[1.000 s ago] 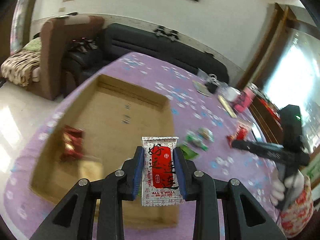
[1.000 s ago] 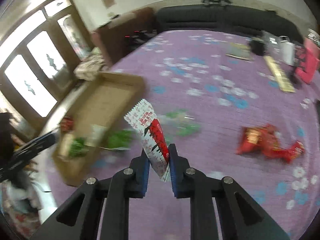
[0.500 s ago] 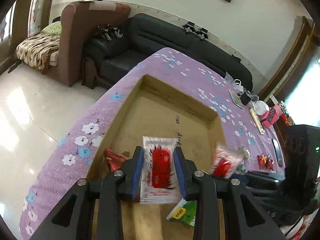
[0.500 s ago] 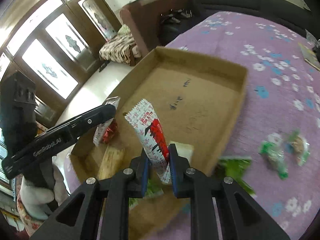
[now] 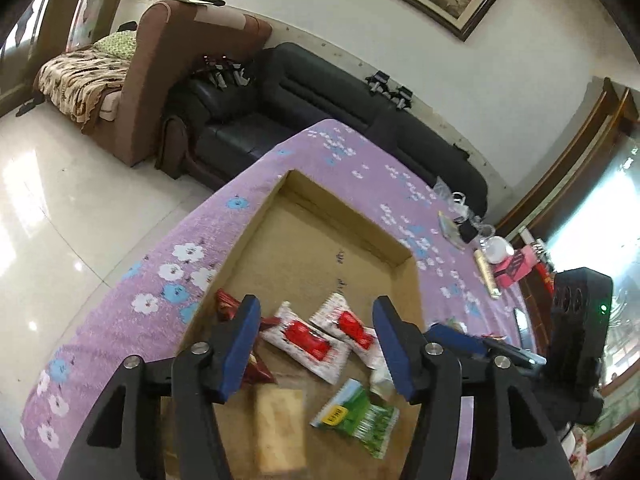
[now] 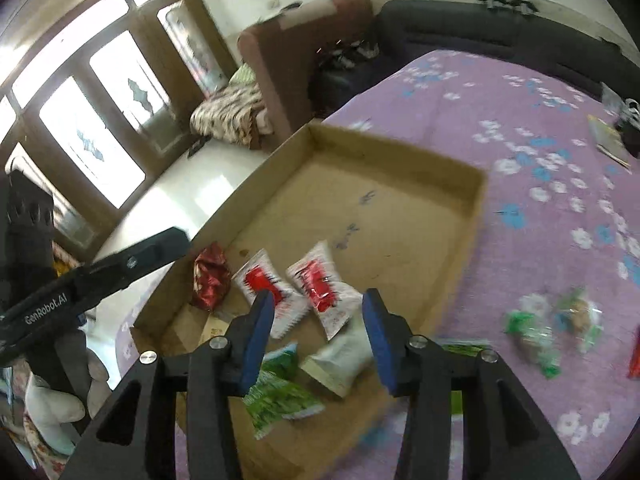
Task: Organize snacks
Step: 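Carry both sachets to the cardboard tray and open both tools to drop them, then grasp the green pea bag with the left tool while the right tool grasps a green-tied clear bag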
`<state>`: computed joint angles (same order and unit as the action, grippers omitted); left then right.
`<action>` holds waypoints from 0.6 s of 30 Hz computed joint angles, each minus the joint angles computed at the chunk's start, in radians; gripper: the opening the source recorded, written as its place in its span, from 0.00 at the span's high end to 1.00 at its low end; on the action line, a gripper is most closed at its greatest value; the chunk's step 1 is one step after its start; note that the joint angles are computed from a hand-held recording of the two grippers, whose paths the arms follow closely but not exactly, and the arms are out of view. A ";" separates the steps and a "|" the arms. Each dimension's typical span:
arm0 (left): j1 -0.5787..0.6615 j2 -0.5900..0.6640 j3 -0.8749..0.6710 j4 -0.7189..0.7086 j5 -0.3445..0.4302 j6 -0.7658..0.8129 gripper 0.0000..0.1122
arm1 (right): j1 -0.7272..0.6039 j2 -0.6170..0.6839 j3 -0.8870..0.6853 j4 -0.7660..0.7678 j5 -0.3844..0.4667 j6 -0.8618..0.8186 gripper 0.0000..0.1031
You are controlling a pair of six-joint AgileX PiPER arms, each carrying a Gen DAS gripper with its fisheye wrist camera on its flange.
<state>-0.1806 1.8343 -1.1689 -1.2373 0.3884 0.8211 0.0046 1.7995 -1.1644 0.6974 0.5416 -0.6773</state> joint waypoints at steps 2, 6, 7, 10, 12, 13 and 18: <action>-0.012 -0.026 0.024 -0.035 -0.003 0.031 0.41 | -0.085 -0.049 0.040 0.035 -0.001 -0.054 0.56; -0.051 -0.065 0.060 -0.113 -0.005 0.098 0.38 | -0.251 -0.076 0.058 0.070 0.023 -0.119 0.54; -0.070 -0.070 0.063 -0.117 -0.008 0.099 0.38 | -0.284 -0.075 0.059 0.062 0.024 -0.118 0.54; -0.140 -0.071 0.051 -0.077 -0.021 0.070 0.37 | -0.378 -0.051 0.069 0.070 0.038 -0.146 0.54; -0.195 -0.062 0.036 -0.008 -0.033 0.019 0.37 | -0.409 -0.033 0.081 0.083 0.035 -0.174 0.55; -0.217 -0.059 0.030 0.023 -0.037 -0.004 0.37 | -0.416 -0.026 0.094 0.095 0.025 -0.192 0.55; -0.345 -0.055 0.014 0.313 -0.079 -0.190 0.37 | -0.424 0.000 0.127 0.160 -0.031 -0.287 0.55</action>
<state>-0.5258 1.7790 -1.1551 -0.9241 0.3092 0.6307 -0.4189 1.7996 -1.0371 0.8577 0.5103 -0.9640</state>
